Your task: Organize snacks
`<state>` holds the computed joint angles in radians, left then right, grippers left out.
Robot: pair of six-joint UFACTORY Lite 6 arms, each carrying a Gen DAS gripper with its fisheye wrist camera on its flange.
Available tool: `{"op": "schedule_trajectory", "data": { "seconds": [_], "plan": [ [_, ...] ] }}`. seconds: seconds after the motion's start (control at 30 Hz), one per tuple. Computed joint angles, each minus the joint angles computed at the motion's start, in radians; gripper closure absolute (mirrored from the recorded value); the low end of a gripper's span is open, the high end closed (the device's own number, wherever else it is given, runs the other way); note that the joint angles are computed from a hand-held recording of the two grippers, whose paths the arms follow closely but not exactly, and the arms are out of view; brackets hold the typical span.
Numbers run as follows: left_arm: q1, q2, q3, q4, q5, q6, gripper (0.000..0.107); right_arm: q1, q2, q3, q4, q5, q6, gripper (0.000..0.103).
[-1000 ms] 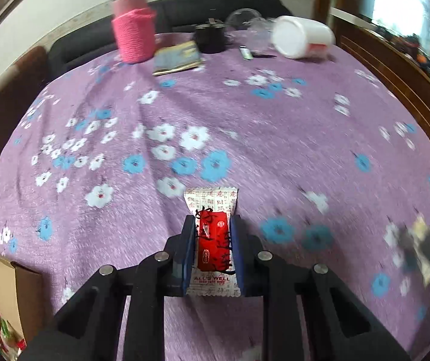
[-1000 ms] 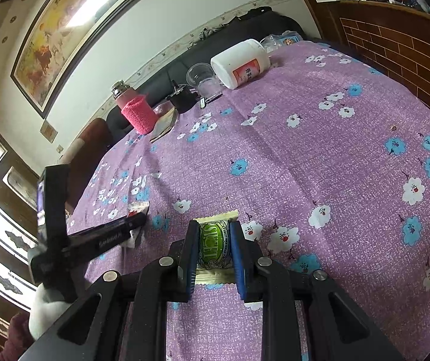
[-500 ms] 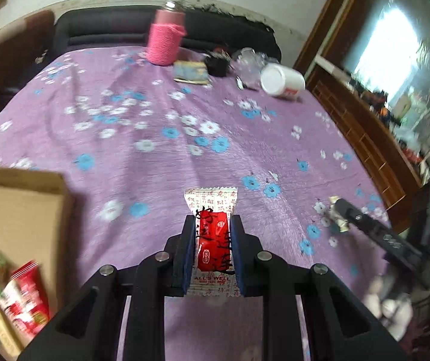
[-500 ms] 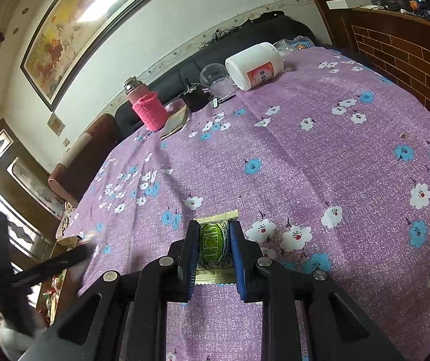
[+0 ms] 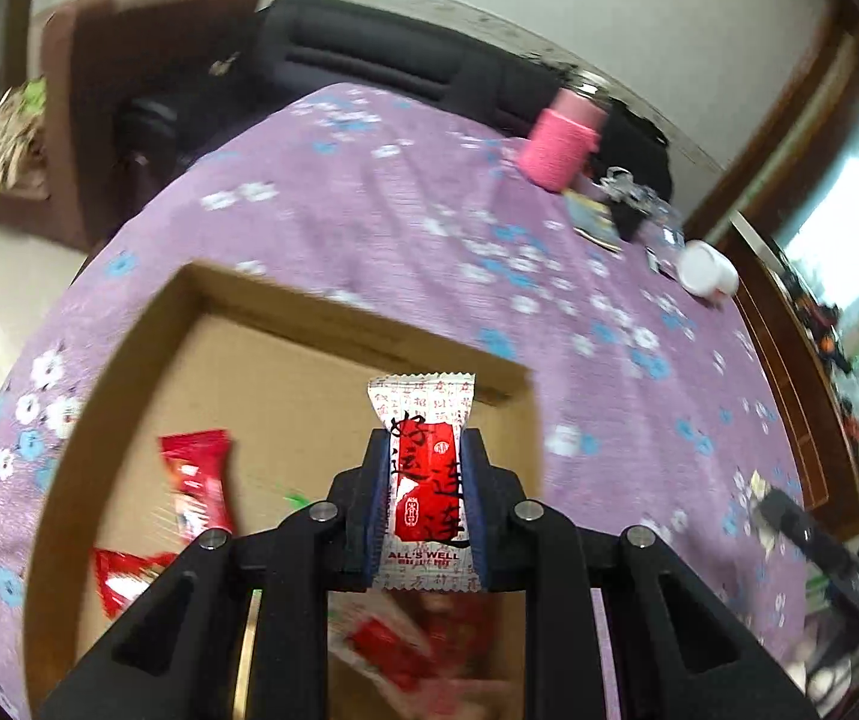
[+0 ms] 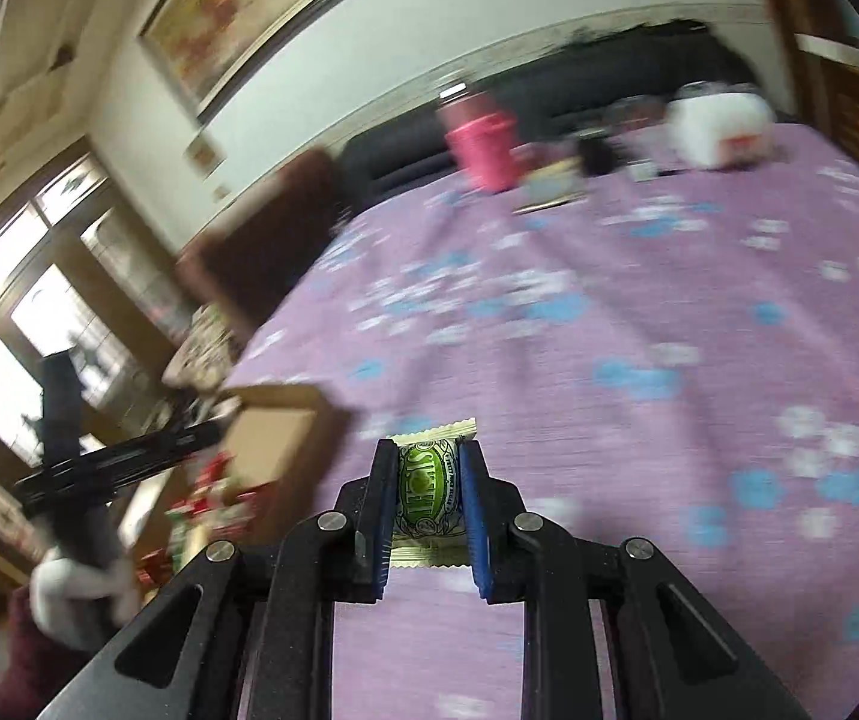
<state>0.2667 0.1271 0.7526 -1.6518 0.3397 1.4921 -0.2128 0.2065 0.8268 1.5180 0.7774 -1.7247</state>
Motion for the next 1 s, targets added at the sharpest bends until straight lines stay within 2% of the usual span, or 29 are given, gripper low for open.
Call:
{"op": "schedule_trajectory", "data": {
  "seconds": [0.17, 0.37, 0.43, 0.5, 0.53, 0.57, 0.63, 0.77, 0.8, 0.87, 0.9, 0.93, 1.0],
  "plan": [
    [0.112, 0.125, 0.086, 0.034, 0.071, -0.001, 0.085, 0.328, 0.045, 0.070, 0.095, -0.161, 0.036, 0.080],
    [0.156, 0.222, 0.173, 0.079, 0.096, -0.046, 0.084, 0.571, 0.283, 0.327, 0.098, -0.343, 0.139, 0.080],
    [0.173, 0.228, 0.175, 0.090, 0.115, -0.059, 0.079, 0.598, 0.354, 0.405, 0.058, -0.366, 0.190, 0.080],
    [0.193, 0.223, 0.170, 0.107, 0.150, -0.064, 0.064, 0.614, 0.420, 0.479, 0.008, -0.387, 0.257, 0.080],
    [0.199, 0.209, 0.158, 0.107, 0.161, -0.056, 0.062, 0.613, 0.433, 0.492, -0.004, -0.383, 0.275, 0.079],
    [0.207, 0.186, 0.138, 0.102, 0.173, -0.043, 0.060, 0.607, 0.431, 0.486, 0.004, -0.366, 0.273, 0.078],
    [0.223, 0.130, 0.094, 0.090, 0.194, -0.018, 0.059, 0.599, 0.416, 0.466, 0.038, -0.355, 0.242, 0.065],
    [0.232, -0.017, -0.014, 0.068, 0.188, 0.007, 0.049, 0.551, 0.283, 0.322, 0.120, -0.351, 0.126, 0.063],
    [0.224, -0.079, -0.057, 0.057, 0.169, 0.015, 0.048, 0.536, 0.245, 0.281, 0.145, -0.346, 0.094, 0.063],
    [0.195, -0.196, -0.128, 0.044, 0.118, 0.014, 0.039, 0.489, 0.150, 0.173, 0.200, -0.318, 0.024, 0.062],
    [0.182, -0.240, -0.153, 0.040, 0.094, 0.011, 0.034, 0.467, 0.110, 0.126, 0.227, -0.307, -0.006, 0.059],
    [0.155, -0.311, -0.194, 0.034, 0.052, 0.003, 0.033, 0.446, 0.065, 0.075, 0.252, -0.299, -0.032, 0.054],
    [0.080, -0.469, -0.271, 0.073, -0.045, -0.071, 0.030, 0.381, -0.035, -0.052, 0.324, -0.275, -0.117, 0.051]
  ]
}}
